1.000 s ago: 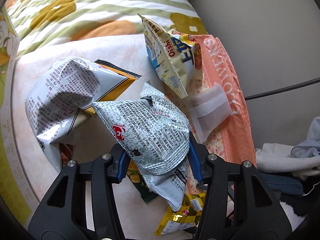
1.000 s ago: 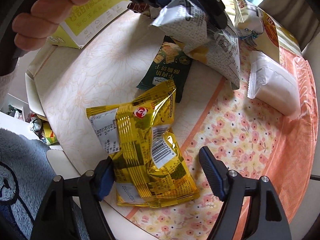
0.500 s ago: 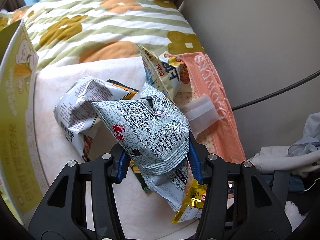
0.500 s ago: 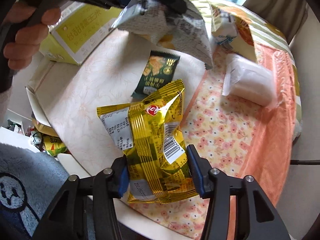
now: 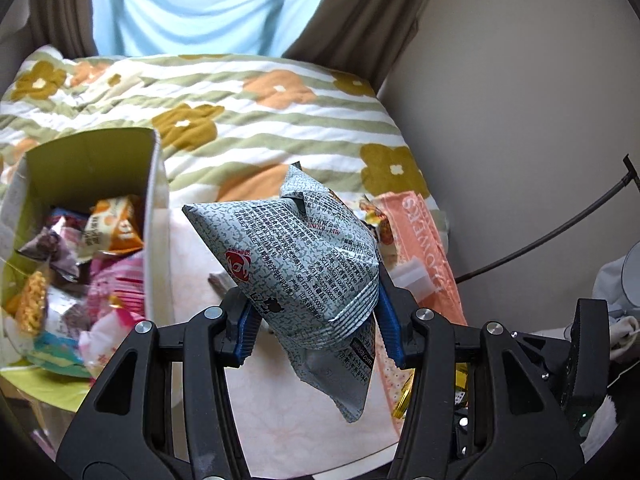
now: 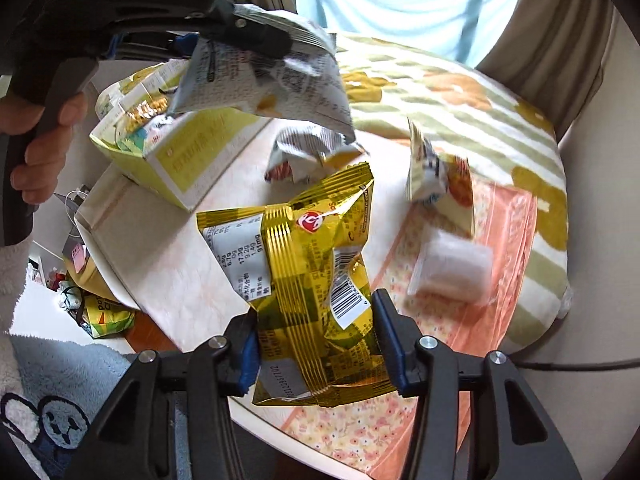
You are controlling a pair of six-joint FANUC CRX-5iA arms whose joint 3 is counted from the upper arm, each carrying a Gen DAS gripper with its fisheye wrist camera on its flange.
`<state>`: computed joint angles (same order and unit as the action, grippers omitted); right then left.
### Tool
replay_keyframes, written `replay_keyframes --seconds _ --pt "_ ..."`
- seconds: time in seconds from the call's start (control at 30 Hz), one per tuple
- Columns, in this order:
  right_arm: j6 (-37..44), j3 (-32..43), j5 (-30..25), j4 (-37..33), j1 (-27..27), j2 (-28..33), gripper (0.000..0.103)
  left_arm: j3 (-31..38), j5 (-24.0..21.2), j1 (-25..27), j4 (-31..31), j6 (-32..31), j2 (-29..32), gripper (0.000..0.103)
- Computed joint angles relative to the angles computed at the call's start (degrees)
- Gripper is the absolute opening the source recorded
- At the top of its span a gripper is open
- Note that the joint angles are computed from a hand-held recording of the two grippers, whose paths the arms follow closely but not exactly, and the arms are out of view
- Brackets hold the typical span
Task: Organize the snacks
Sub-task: 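Carry silver bag and yellow-gold bag over the yellow box and release inside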
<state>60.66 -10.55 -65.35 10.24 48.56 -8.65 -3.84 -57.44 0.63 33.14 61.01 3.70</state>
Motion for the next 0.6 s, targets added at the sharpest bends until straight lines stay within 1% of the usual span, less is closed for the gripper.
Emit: replay_keyframes --seconds 0.13,0.27,0.37,0.43,0.6 --pt "-0.4 5.0 0.0 1.8 1.2 3.5 0.046 0.5 0.0 4.7 1.1 -2.0 -1.4 0.047" --pt "-1.7 10.3 1.2 2.9 1.4 7.9 0.046 2.0 -0.3 9.5 2.0 -4.2 -0.8 0.047" --pt "-3.9 15.1 1.9 4.3 2.0 11.9 0.046 4.1 -1.6 13.0 2.2 -5.9 1.1 0.047" --pt "-4.8 19.8 1.9 4.2 2.2 15.6 0.046 5.6 -2.4 15.5 2.3 -7.3 2.6 0.047" --pt "-6.8 31.1 1.3 4.4 2.6 24.9 0.046 11.2 -5.2 20.1 2.4 -10.1 8.7 0.047"
